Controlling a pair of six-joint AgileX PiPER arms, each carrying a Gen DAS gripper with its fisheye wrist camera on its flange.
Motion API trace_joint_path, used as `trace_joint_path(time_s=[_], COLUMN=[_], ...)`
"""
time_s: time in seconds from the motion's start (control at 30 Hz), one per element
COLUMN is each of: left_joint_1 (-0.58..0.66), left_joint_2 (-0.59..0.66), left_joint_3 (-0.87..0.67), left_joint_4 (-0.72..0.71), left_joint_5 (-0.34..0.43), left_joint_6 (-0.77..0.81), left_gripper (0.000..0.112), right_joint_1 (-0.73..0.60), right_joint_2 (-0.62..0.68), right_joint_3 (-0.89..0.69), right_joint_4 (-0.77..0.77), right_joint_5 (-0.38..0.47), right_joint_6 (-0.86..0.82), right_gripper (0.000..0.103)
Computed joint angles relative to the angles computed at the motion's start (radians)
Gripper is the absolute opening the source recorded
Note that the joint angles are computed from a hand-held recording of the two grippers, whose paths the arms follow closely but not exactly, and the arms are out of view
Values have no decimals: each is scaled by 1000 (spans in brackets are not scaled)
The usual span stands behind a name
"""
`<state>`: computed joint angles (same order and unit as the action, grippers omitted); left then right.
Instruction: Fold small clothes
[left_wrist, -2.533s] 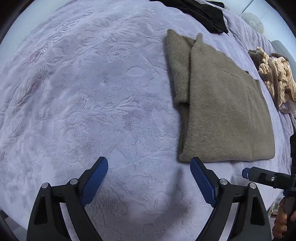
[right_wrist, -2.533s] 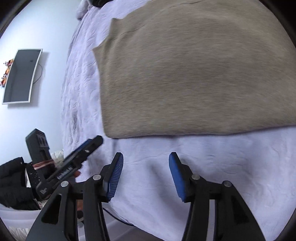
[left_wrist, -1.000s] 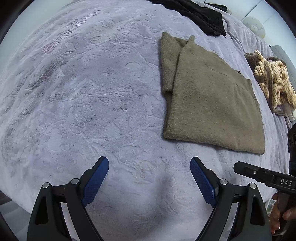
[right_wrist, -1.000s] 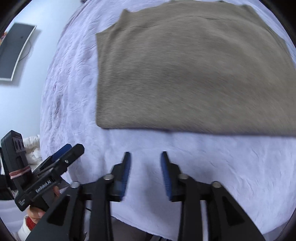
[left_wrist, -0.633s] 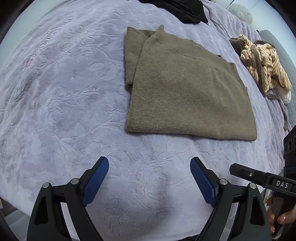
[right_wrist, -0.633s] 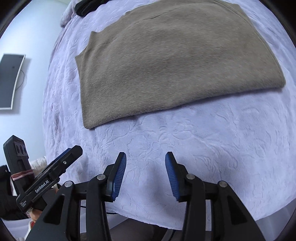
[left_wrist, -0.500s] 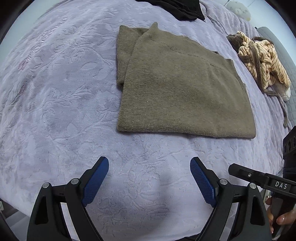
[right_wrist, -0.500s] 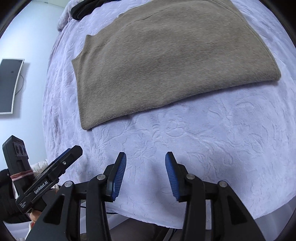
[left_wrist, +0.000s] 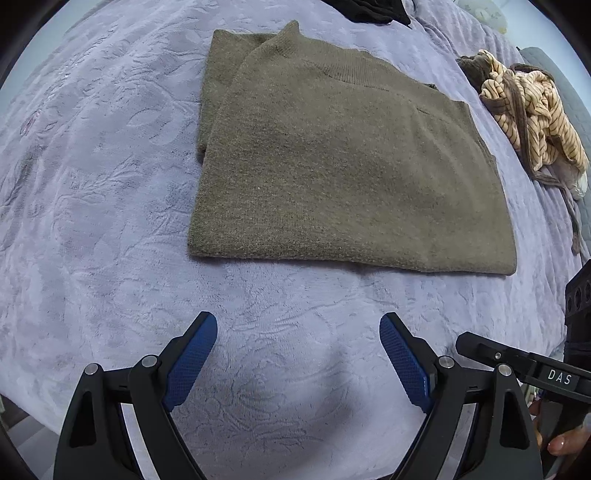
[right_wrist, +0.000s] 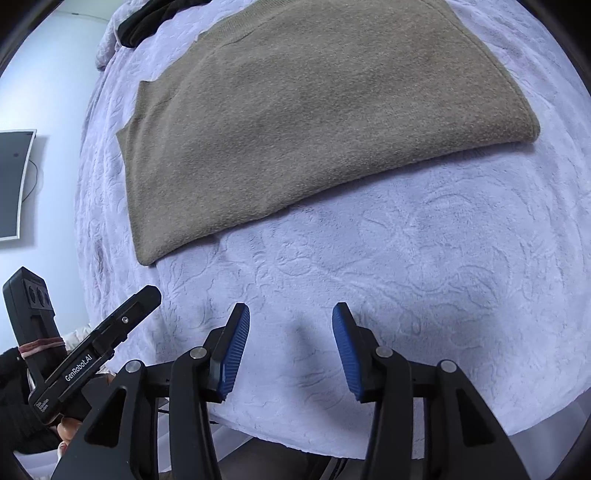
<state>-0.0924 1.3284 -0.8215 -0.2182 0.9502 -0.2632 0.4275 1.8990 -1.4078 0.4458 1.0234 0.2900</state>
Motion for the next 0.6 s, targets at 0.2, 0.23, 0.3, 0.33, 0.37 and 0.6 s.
trace_joint_path(time_s=[0.2,0.23,0.3,0.33,0.37,0.6], left_joint_1=[-26,-27,-29,-28,-24,38], left_joint_2=[42,48,59,64,67,77], left_joint_3=[-16,-18,-23,-24,-24,3], left_joint_4=[9,9,11,10,9,-68], left_joint_5=[-20,-23,-28,-32,-35,-96], left_joint_6=[-44,-47,-59,-62,-60,-3], left_gripper=[90,90,90,90,90,90], right_joint_1=[-31,-35,-42,-44,-47,-77], right_joint_2=[51,60,82,91,100,162], right_joint_3=[-19,-24,-38,-45,-50,-56], right_joint_4=[44,53,72,82,98,282], right_joint_5=[5,5,6,5,2,-58], right_joint_6=[-54,-63,-83,-90,-102,-240], right_gripper=[51,51,51,51,51,52])
